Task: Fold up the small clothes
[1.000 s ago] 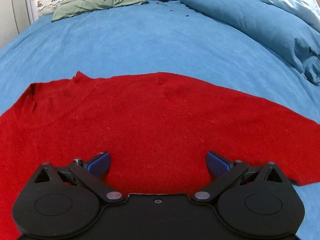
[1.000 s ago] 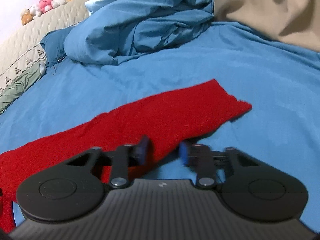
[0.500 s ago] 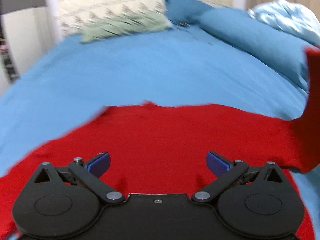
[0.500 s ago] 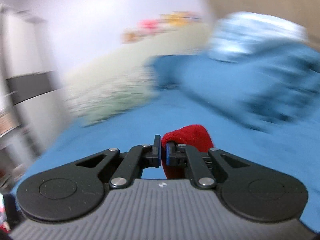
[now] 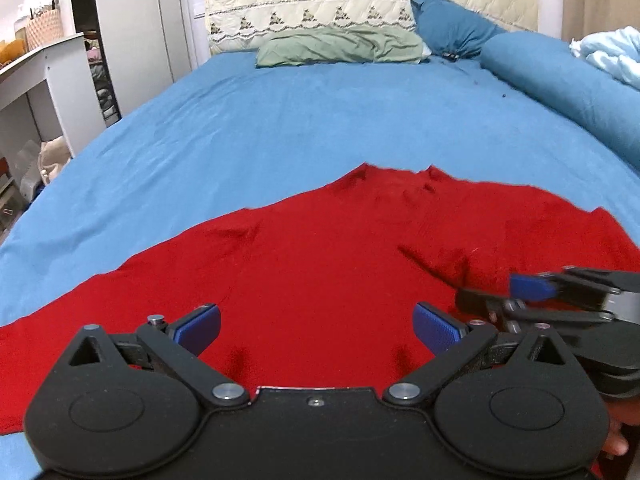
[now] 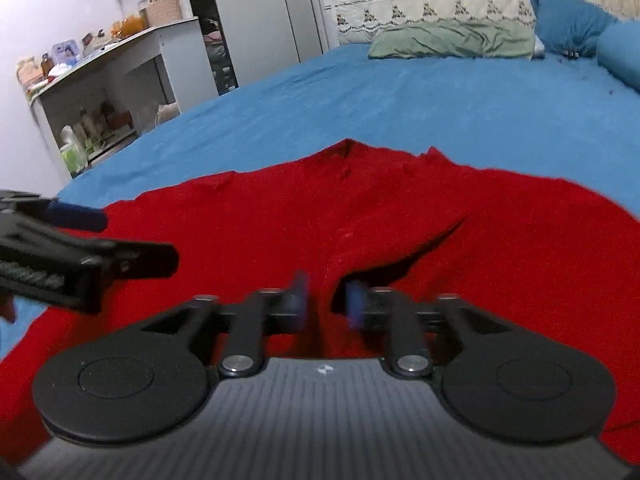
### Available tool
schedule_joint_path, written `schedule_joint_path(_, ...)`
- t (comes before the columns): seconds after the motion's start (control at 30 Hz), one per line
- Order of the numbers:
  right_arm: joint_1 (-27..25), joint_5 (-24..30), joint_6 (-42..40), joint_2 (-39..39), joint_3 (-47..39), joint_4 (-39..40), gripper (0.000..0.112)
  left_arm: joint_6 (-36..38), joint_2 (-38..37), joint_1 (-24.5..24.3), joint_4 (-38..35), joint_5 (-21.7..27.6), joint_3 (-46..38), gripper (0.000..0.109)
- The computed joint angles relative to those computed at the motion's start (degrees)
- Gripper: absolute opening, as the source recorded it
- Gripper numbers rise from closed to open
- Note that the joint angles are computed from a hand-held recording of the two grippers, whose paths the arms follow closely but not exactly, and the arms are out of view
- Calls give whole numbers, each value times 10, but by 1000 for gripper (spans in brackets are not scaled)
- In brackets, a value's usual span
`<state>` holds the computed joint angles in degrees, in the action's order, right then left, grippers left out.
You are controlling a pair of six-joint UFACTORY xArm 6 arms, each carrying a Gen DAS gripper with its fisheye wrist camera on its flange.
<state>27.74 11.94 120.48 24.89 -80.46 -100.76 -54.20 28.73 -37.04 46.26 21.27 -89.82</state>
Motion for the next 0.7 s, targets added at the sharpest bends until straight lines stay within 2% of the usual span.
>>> schedule_joint_path(0.03,6,22,11,-23,25,-10,88,9,4,-1,-12,-7,-6,103)
schedule_joint_path(0.17,25,113,-5,-111,133,22,89,89,48,-17,-90,-25,-64,103)
schedule_joint_path(0.27,42,162,12,-178,211,45,89,212,107,-38,-201,-18,-143,103)
schedule_joint_path(0.33,53,189,14,-207,245,70,90,288,156,-52,-258,5,-212,103)
schedule_joint_path(0.4,60,210,27,-236,281,81,90,323,209,-62,-275,45,-289,98)
schedule_joint_path(0.43,63,219,30,-246,293,88,90,332,237,-64,-282,72,-330,85)
schedule_joint_path(0.47,65,227,31,-256,306,97,90,331,257,-64,-289,93,-359,73)
schedule_joint_path(0.5,69,238,30,-268,321,107,90,330,264,-59,-307,97,-367,71)
schedule_joint_path(0.57,71,253,36,-285,344,117,90,314,243,-46,-360,51,-322,71)
schedule_joint_path(0.6,71,258,38,-294,356,122,90,280,222,-38,-353,24,-284,71)
schedule_joint_path(0.7,67,270,30,-297,369,151,90,146,166,-14,-251,-30,-190,71)
